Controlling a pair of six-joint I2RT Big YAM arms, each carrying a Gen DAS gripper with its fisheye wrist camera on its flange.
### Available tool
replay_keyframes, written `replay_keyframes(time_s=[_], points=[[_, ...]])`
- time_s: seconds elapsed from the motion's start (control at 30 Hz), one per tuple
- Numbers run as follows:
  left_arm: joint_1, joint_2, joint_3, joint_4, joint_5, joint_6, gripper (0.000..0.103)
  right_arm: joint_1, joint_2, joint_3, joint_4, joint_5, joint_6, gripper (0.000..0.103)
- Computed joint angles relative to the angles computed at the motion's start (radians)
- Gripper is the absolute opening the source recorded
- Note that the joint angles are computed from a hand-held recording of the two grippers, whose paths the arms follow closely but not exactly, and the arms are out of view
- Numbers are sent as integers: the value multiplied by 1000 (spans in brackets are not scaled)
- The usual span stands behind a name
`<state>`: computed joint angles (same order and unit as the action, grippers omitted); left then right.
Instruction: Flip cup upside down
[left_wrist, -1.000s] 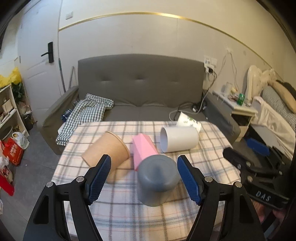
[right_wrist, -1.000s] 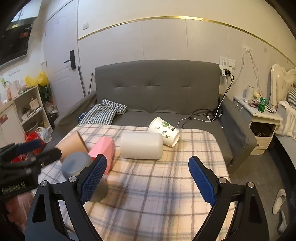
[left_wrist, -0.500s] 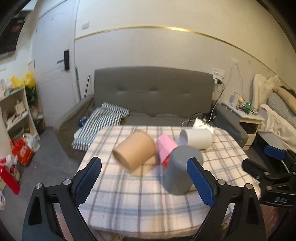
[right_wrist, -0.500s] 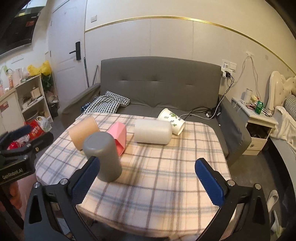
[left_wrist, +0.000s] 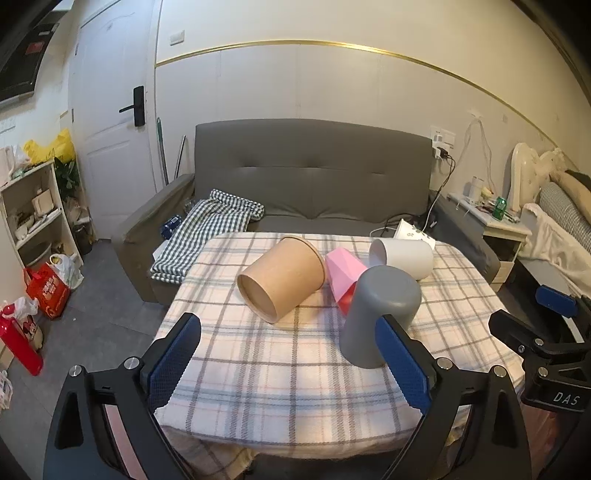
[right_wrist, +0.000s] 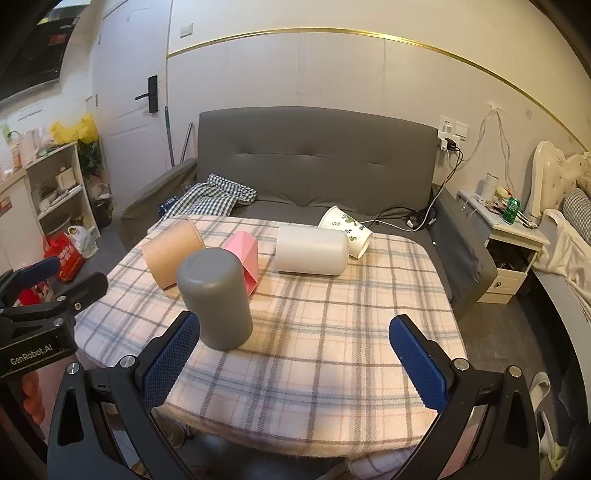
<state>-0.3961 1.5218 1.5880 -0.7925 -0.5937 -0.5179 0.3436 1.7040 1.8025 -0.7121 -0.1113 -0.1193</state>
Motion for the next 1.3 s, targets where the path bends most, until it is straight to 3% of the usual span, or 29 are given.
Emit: replay_keyframes(time_s=[0.57, 1.3], points=[[15, -9, -19, 11, 38, -9, 98, 11, 18, 14, -2, 7, -4, 103], [9, 1, -15, -3, 31, -11, 98, 11, 21, 13, -7, 2, 1, 103]])
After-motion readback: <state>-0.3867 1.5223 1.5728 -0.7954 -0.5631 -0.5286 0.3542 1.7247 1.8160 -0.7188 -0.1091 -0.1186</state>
